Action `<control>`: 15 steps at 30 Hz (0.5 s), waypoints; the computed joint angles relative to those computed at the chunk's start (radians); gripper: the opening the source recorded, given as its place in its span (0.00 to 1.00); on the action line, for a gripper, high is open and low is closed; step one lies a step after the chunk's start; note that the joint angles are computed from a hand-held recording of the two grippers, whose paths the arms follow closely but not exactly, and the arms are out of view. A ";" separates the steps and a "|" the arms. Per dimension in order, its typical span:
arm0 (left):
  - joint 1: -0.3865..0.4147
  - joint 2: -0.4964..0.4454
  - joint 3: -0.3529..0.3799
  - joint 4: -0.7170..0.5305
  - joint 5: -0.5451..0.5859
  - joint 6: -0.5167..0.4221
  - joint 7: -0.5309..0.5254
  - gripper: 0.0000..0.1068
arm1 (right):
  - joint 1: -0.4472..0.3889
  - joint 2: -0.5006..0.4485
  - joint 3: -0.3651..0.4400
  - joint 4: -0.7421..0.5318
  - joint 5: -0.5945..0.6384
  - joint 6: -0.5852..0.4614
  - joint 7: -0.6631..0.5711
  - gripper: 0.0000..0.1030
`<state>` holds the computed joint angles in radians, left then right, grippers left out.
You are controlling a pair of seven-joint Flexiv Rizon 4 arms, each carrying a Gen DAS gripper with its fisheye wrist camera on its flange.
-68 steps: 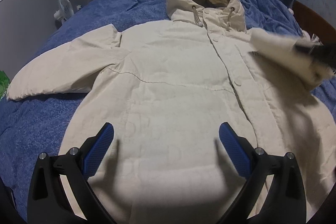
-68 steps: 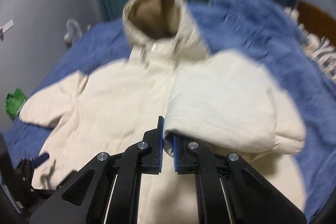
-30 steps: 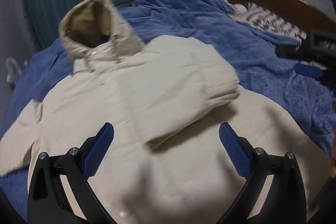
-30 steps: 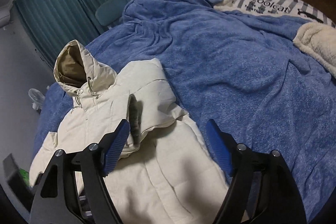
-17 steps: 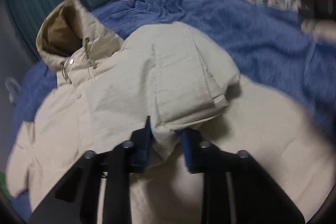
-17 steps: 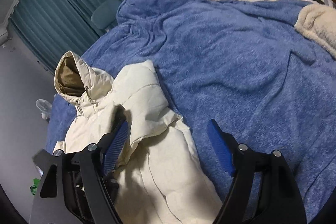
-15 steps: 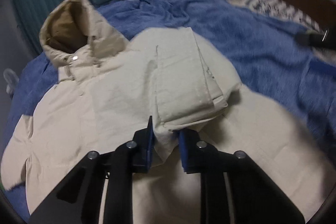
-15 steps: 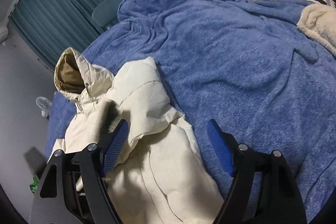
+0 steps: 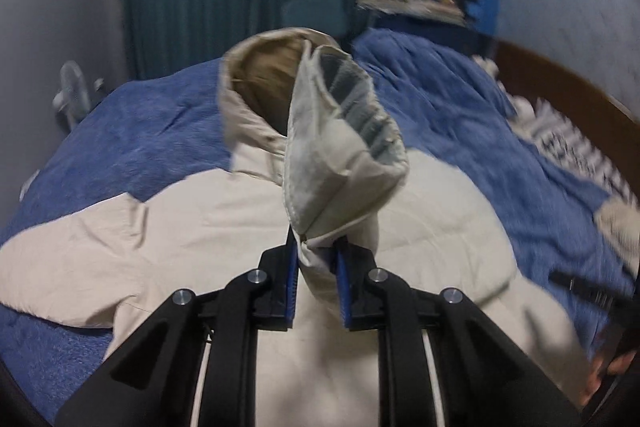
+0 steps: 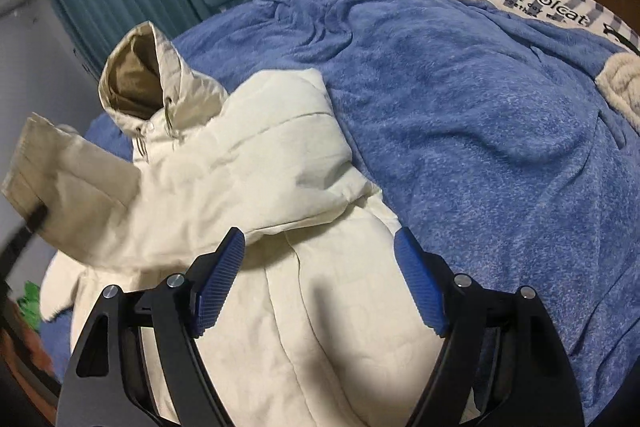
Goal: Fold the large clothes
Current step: 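Lay the sleeve cuff flat on the jacket front and open the left tool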
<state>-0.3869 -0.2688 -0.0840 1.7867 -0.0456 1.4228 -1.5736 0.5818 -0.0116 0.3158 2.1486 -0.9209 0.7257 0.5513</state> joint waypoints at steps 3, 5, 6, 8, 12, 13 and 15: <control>0.036 -0.003 -0.004 0.005 -0.041 0.020 0.001 0.12 | 0.003 -0.022 -0.003 -0.011 0.008 0.004 -0.019 0.72; 0.068 -0.012 -0.021 0.018 -0.089 0.016 0.008 0.12 | 0.008 -0.038 -0.007 -0.021 0.017 0.006 -0.039 0.72; 0.093 -0.019 -0.044 0.029 -0.131 0.008 0.026 0.12 | 0.011 -0.046 -0.009 -0.025 0.019 0.010 -0.046 0.72; 0.091 -0.040 -0.030 0.028 -0.145 -0.034 0.009 0.12 | 0.015 -0.057 -0.015 -0.032 0.023 0.020 -0.058 0.72; 0.042 -0.085 0.054 -0.001 -0.056 -0.128 -0.087 0.12 | 0.028 -0.071 -0.020 -0.048 0.034 0.006 -0.087 0.72; 0.054 -0.083 0.051 0.009 -0.053 -0.137 -0.083 0.12 | 0.030 -0.073 -0.020 -0.050 0.037 0.002 -0.094 0.72; 0.066 -0.092 0.044 0.010 -0.052 -0.157 -0.088 0.12 | 0.033 -0.076 -0.022 -0.053 0.046 -0.001 -0.108 0.72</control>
<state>-0.3210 -0.3603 -0.0404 1.7962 -0.0978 1.2655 -1.6621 0.6147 -0.0876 0.2941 2.0960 -0.8746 0.7243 0.4432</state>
